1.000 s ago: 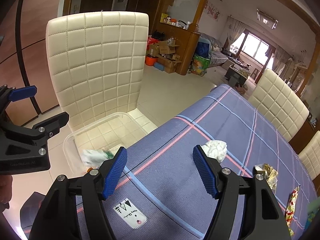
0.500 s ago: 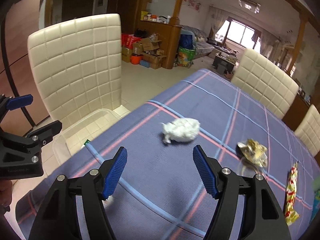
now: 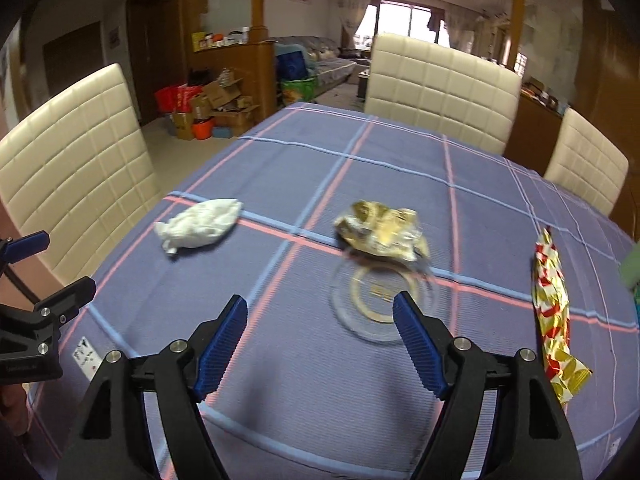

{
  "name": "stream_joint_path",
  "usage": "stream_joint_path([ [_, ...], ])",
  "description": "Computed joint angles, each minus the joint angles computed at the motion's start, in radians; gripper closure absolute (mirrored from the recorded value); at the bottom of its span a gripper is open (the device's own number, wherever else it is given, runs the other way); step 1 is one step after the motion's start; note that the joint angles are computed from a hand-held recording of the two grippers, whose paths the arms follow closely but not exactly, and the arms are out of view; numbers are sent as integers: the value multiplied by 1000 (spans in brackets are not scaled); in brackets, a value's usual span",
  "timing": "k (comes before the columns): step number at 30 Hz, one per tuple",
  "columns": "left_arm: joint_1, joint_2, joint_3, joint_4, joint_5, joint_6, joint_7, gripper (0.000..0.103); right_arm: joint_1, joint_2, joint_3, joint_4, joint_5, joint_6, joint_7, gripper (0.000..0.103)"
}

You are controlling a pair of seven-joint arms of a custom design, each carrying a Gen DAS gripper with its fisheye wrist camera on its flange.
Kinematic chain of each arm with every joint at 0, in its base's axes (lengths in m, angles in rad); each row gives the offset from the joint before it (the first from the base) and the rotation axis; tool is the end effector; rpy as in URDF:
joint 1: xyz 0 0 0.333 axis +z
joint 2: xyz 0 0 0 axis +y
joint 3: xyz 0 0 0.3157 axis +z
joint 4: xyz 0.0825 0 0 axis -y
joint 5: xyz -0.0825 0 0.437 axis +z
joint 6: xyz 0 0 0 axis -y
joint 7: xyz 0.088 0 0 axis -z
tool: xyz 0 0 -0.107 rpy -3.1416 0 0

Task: Collect trash
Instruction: 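Move both open grippers back over the table toward the white tissue, then grasp the white tissue with the left gripper while the right gripper closes on the clear lid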

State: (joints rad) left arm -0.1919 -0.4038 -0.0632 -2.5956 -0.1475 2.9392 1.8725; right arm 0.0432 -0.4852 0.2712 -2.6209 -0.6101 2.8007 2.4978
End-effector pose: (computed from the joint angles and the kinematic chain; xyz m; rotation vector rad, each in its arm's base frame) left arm 0.4785 -0.1154 0.4492 -1.3738 2.1380 -0.7418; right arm 0.4412 0.1711 0.4380 -1.7134 1.8662 -0.7918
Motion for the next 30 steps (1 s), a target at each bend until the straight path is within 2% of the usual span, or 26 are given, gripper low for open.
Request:
stream_joint_path([
  [7,1,128,-50,110,28,-3,-20,3,12,22,-77,-18,93,21,-69,27],
  [11,23,205,-81,175,68,-16,-63,3,-15,57,-68,1,94,28,-86,27],
  [16,48,293,-105,247,137,-34,-119,3,-11,107,-92,23,119,41,-116,27],
  [22,58,375,-109,320,185,-56,-162,3,-65,152,-49,59,18,47,-47,21],
  [27,53,394,-109,340,89,-60,-79,4,-65,166,-51,75,-70,39,19,21],
  [30,48,387,-112,332,29,-54,-17,13,-52,163,-63,73,-93,37,32,24],
])
